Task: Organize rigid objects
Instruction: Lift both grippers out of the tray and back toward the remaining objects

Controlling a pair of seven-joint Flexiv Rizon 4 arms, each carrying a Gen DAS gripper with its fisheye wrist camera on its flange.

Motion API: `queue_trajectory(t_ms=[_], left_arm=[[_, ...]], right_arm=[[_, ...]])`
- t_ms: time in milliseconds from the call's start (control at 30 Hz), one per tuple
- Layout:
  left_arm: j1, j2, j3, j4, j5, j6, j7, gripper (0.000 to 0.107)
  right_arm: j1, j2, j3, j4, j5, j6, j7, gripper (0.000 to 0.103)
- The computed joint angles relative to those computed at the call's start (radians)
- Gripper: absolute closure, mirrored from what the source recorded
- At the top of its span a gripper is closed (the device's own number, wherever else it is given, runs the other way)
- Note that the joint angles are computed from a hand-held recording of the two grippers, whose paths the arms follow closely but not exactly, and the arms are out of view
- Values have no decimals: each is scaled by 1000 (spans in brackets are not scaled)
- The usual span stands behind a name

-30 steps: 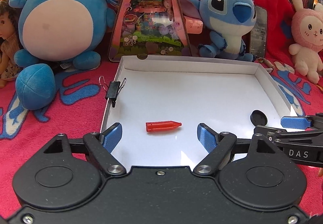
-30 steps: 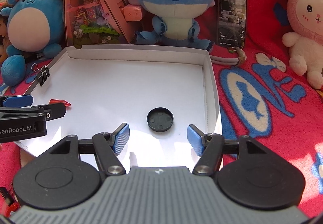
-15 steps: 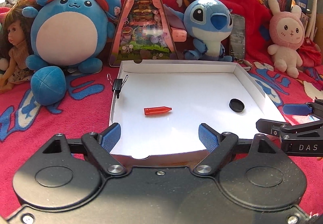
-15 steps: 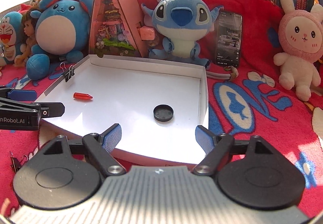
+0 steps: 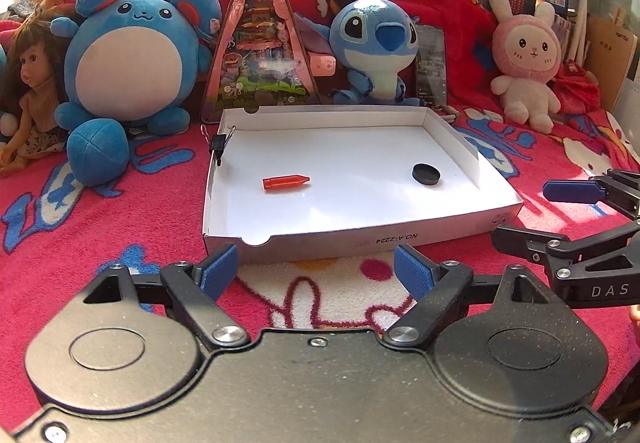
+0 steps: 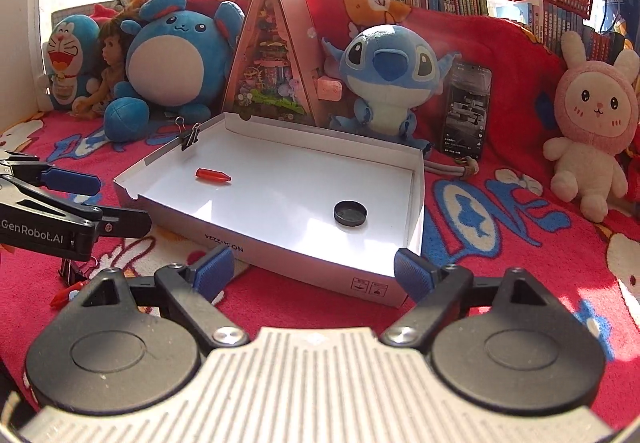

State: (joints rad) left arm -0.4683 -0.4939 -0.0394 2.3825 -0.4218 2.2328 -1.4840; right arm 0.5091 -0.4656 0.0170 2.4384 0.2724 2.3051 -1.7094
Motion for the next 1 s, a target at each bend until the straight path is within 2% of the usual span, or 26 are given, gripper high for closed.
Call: queue_trajectory(t_ms=[333, 600, 1000], left_arm=[[2, 22, -19, 80, 47, 53, -54, 22], [-27, 32, -11, 135, 19, 102, -60, 22], [-36, 33, -16, 204, -8, 150, -98, 22]], right_arm=[[-12, -3, 42, 84, 14, 118, -4, 9], [-26, -33, 64, 138, 26, 201, 21, 8], [-18, -56, 65, 188, 44, 257, 40, 8]])
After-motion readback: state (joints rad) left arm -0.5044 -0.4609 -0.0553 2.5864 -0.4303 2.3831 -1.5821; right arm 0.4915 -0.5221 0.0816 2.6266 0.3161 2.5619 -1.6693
